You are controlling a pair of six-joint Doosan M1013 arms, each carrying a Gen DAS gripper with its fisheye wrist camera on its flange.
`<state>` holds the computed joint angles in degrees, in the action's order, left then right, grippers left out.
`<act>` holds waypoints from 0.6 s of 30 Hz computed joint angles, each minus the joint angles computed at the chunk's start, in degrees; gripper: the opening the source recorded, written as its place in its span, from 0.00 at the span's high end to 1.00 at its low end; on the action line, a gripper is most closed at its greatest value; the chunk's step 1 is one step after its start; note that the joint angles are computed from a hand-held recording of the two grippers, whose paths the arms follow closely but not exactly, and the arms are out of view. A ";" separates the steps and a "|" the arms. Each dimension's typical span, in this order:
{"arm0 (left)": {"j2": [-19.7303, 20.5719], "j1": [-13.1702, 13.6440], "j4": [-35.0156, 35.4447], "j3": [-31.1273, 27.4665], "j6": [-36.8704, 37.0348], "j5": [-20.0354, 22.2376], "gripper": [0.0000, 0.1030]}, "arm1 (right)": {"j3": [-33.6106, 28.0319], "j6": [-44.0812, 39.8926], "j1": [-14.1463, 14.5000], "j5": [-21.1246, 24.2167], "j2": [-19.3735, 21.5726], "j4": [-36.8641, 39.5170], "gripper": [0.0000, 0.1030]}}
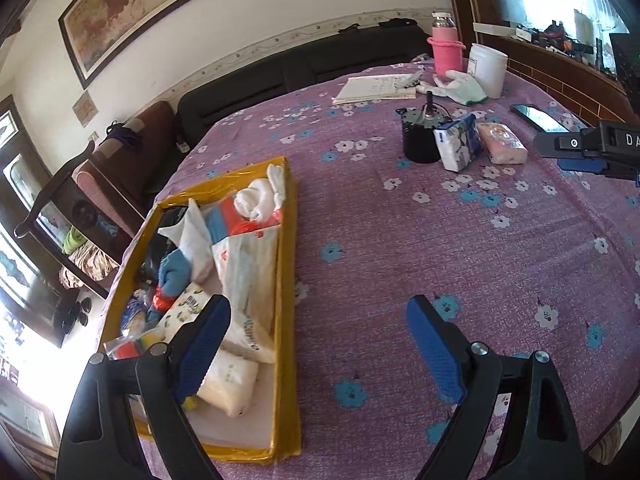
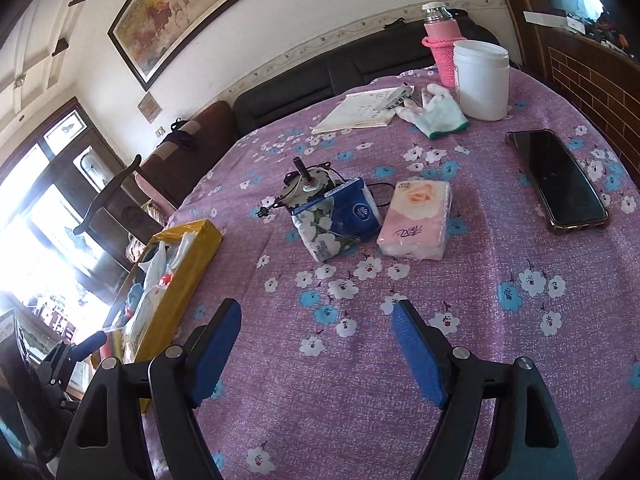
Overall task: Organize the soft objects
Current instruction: 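Move both grippers back toward the blue tissue box and pink tissue pack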
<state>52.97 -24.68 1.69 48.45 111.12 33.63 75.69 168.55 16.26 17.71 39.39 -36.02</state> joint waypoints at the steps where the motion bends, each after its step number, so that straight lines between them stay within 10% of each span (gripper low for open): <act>1: 0.22 -0.10 0.01 -0.29 0.12 0.31 0.13 | 0.00 -0.43 -0.07 0.01 0.06 0.43 0.20; 18: 6.90 -1.00 -5.90 -12.04 3.23 12.18 0.13 | -0.93 -3.73 -1.29 1.48 1.00 4.80 0.20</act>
